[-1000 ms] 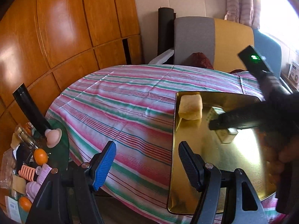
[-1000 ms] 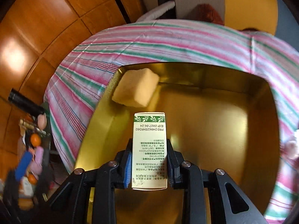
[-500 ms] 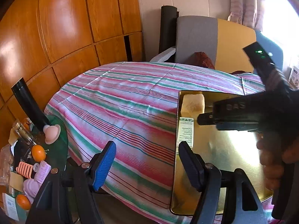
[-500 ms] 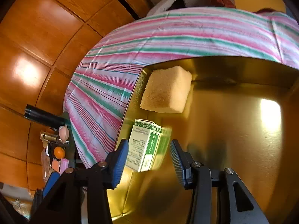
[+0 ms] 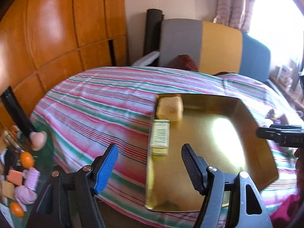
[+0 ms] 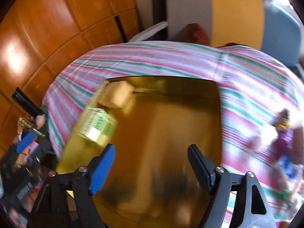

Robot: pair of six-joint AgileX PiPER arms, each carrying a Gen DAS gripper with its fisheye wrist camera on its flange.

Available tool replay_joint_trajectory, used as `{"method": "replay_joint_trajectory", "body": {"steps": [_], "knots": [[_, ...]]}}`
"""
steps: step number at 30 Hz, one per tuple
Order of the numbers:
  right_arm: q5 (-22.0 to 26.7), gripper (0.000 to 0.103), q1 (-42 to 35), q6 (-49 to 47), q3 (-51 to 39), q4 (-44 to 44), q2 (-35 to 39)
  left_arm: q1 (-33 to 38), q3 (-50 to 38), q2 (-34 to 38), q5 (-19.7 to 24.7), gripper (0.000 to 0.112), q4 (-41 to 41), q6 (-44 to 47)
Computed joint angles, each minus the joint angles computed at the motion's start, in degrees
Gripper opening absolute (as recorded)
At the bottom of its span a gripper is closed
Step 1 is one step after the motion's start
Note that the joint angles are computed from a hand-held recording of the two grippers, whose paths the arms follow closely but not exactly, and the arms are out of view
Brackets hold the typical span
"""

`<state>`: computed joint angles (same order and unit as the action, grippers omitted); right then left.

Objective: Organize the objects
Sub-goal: 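Move the left gripper to the blue Tempo tissue pack and grasp it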

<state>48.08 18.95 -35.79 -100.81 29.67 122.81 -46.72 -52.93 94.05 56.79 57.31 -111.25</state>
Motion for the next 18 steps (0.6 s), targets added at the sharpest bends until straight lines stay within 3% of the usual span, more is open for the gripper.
{"method": "replay_joint_trajectory", "body": {"steps": [7,13,18], "knots": [[-0.9,0.084,-14.4,-1.8,2.0,-3.3,-2.9,0.2,-3.4,1.5,-6.1,0.07,-1.7,4.8],[-0.1,0.091,-27.9,2.4,-6.2,-4.8,0.3,-1.6,-13.3,6.8,-6.9,0.07,-1.8,14.9],[0.5,0.094,-36.5,12.1,-15.3,-4.5,7.6,-1.6,-24.4,12.7,-13.0,0.07,-7.4,29.2]]}}
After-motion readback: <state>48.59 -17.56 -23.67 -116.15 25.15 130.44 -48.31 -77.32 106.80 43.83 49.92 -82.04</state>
